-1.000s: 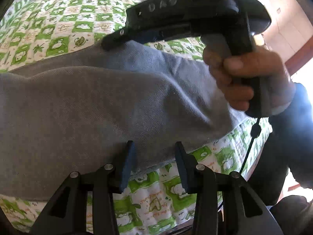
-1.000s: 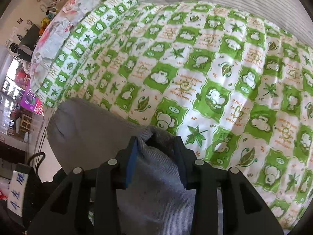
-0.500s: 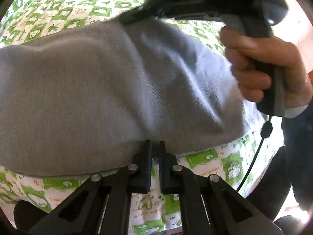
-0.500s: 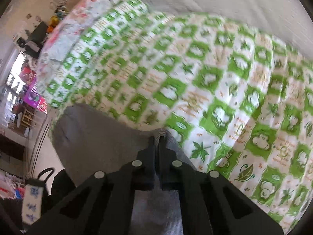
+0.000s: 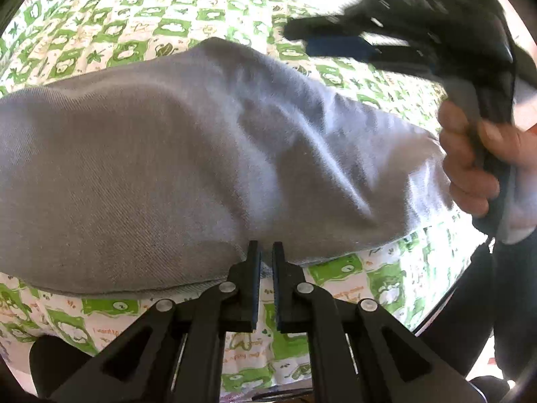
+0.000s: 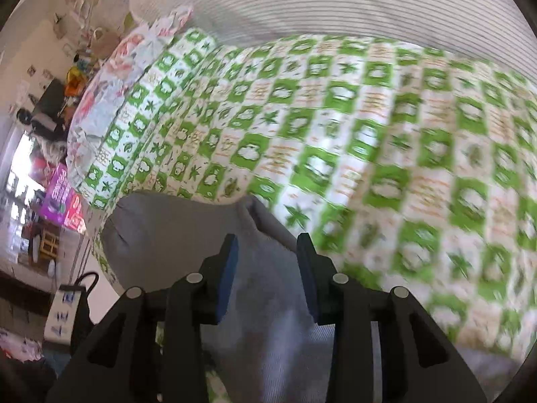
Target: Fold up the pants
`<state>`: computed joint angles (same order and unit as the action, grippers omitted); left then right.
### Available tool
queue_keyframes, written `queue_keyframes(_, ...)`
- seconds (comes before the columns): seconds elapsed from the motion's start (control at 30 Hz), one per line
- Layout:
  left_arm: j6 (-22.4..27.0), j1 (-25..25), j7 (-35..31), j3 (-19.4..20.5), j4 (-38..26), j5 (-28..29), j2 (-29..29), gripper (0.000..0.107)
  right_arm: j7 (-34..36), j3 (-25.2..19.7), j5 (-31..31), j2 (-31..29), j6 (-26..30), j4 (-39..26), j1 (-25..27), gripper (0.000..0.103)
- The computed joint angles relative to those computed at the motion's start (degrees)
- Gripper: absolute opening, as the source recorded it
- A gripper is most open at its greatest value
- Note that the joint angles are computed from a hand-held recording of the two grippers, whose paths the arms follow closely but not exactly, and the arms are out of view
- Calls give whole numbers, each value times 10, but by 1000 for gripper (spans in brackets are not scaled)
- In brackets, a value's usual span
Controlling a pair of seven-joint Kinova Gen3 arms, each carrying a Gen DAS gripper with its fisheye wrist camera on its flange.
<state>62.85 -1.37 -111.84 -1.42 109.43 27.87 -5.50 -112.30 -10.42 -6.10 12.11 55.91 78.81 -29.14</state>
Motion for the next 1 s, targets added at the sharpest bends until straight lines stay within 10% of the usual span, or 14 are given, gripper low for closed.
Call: queue_keyframes(1.0, 7, 92, 13, 63, -116, -43, 26, 37, -219, -55, 20, -382, 5, 307, 118, 45)
